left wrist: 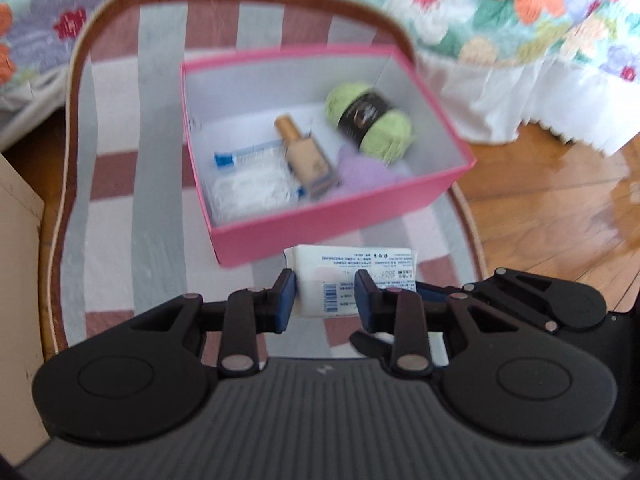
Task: Organize objects
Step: 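Carry the soap box with the left tool down into the pink box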
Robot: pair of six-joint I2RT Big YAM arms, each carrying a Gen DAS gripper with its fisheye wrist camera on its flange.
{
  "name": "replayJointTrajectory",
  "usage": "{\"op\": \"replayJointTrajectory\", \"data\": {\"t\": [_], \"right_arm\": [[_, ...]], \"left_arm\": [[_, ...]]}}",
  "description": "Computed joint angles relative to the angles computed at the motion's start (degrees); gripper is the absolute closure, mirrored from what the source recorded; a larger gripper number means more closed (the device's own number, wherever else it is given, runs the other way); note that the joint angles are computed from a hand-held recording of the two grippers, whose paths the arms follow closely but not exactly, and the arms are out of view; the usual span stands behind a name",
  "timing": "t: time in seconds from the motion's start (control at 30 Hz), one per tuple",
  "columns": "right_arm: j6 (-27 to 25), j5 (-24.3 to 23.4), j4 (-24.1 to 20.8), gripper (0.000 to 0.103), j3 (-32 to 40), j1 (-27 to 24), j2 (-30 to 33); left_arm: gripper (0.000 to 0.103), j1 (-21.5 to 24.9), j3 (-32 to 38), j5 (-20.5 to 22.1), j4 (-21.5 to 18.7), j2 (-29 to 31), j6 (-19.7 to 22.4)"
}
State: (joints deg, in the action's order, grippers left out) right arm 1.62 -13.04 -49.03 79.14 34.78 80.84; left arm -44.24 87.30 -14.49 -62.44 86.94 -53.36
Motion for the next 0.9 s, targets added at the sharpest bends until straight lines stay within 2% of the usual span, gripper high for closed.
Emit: {"op": "replayJointTrajectory", "data": {"t": [0.23,0.47,0.57,0.67,0.77,0.9], "right_arm": [[-7.23,-0.22,-4.75,0.043,8.17,0.37,1.9],[-15.02,1.67,-7.73,0.039,17.64,0.99,7.39],[-15.74,1.56,-9.44,0.039,22.78,0.67,11.48],[-16.33,-2.28,-11.04,0.045,27.16,-0.65,15.97],[-14.64,-3.92,-11.23,0.052,29.92,-1.73,20.17],[-11.35,-5.08,-9.34,0.056,31.35,-2.69,24.35]], "left_arm": [[0.073,0.21,1.89,-5.71,0.61,-3.49,-1.61],[0.073,2.94,2.33,-8.69,2.55,-3.47,-2.56],[0.073,4.39,2.46,-9.95,3.99,-2.37,-2.61],[0.073,5.83,4.02,-12.31,3.49,0.4,-0.71],[0.073,8.17,4.02,-10.07,4.38,2.44,-1.41],[0.073,9.94,4.04,-9.54,5.83,5.83,-1.34]]}}
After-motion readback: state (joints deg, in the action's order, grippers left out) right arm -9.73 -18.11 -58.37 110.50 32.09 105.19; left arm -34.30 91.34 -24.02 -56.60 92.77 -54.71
